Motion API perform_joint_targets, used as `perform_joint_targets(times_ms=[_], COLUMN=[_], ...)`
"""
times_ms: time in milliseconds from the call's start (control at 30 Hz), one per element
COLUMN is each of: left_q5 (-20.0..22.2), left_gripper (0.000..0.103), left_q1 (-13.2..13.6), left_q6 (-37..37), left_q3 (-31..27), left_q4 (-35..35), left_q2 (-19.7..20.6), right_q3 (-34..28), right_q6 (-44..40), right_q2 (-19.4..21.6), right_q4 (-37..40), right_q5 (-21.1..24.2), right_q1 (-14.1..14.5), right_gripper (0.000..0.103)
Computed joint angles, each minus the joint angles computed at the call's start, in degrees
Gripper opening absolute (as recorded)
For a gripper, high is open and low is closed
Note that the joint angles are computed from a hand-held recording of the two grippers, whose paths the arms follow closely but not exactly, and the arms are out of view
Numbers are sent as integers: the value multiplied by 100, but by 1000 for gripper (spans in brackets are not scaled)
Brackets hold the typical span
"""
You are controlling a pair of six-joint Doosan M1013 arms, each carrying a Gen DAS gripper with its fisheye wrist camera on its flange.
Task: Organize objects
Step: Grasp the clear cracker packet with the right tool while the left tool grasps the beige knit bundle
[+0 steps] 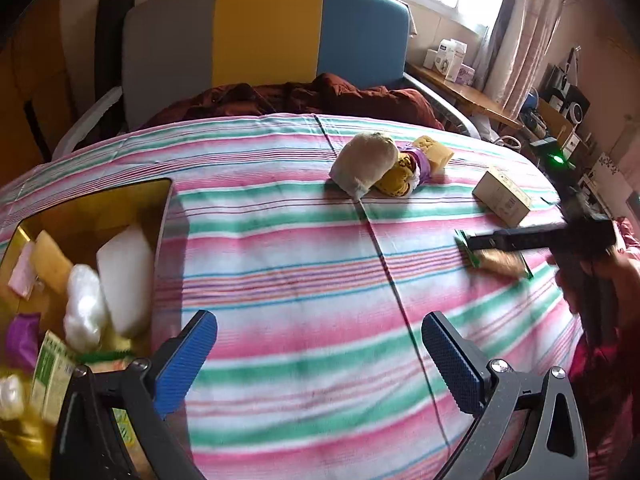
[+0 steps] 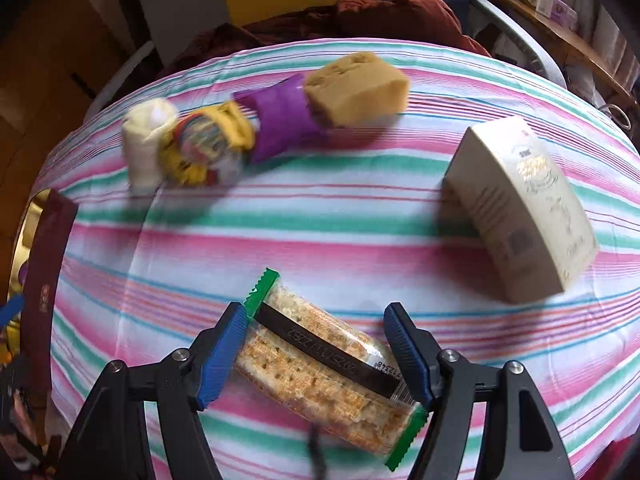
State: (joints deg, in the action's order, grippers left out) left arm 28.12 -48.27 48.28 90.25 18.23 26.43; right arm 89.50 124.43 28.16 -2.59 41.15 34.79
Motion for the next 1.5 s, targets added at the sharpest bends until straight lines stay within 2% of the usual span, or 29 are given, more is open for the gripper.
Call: perform_joint_targets(times_ms=[67, 133, 267, 367, 433, 533, 567, 600, 633, 700, 767, 867, 933, 1100, 1133, 1267, 1400, 1500], left_q5=[69, 84, 123, 116, 172, 174, 221, 196, 183, 293, 383, 517, 719, 1676, 1711, 1177, 774, 737], left_gripper=[103, 103, 103, 103, 103, 103, 103, 103, 103, 103, 103, 103, 103, 103, 103, 103, 103, 103], left_q1=[33, 52, 76, 100, 97, 152, 165, 183, 192, 181, 170, 173, 140, 142, 164, 228, 214, 165], left_q6=[91, 52, -9, 42, -181, -177, -184, -119, -87, -51, 30, 136, -70, 279, 377, 437, 59, -214], left_q3=[-131, -235, -409, -515, -576, -741, -840, -906, -969, -1186, -1441, -1911, -2297, -3227, -3242, -2658, -1925, -1448], left_q4=[-153, -145, -31, -43, 181, 62, 43, -41, -73, 22, 78, 5, 321, 433, 326, -32, -88, -76], left_q2=[87, 158, 272, 347, 390, 503, 560, 599, 635, 746, 877, 1113, 1321, 1895, 1916, 1628, 1237, 985], right_q3=[18, 25, 43, 62, 73, -22, -38, 42, 61, 265, 447, 588, 626, 686, 692, 794, 830, 766], right_q6=[-103, -478, -1270, -1449, -1573, -1028, -820, -580, -583, -668, -651, -396, -346, 49, 111, 306, 643, 801], right_q2=[-29, -67, -96, -99, -102, -43, -33, -85, -91, -201, -301, -396, -412, -513, -489, -555, -624, -580], right_q4=[34, 168, 482, 526, 701, 363, 291, 413, 414, 715, 852, 905, 919, 490, 469, 470, 24, -247], right_q5=[28, 195, 553, 655, 663, 711, 666, 322, 278, -217, -501, -696, -760, -727, -776, -887, -923, -956], right_q1=[6, 6, 2, 30, 46, 154, 173, 144, 144, 74, 15, -40, -76, -60, -89, -192, -173, -98], right_gripper=[75, 86, 86, 86, 86, 86, 87, 87, 87, 86, 86, 86, 86, 86, 86, 86, 86, 86])
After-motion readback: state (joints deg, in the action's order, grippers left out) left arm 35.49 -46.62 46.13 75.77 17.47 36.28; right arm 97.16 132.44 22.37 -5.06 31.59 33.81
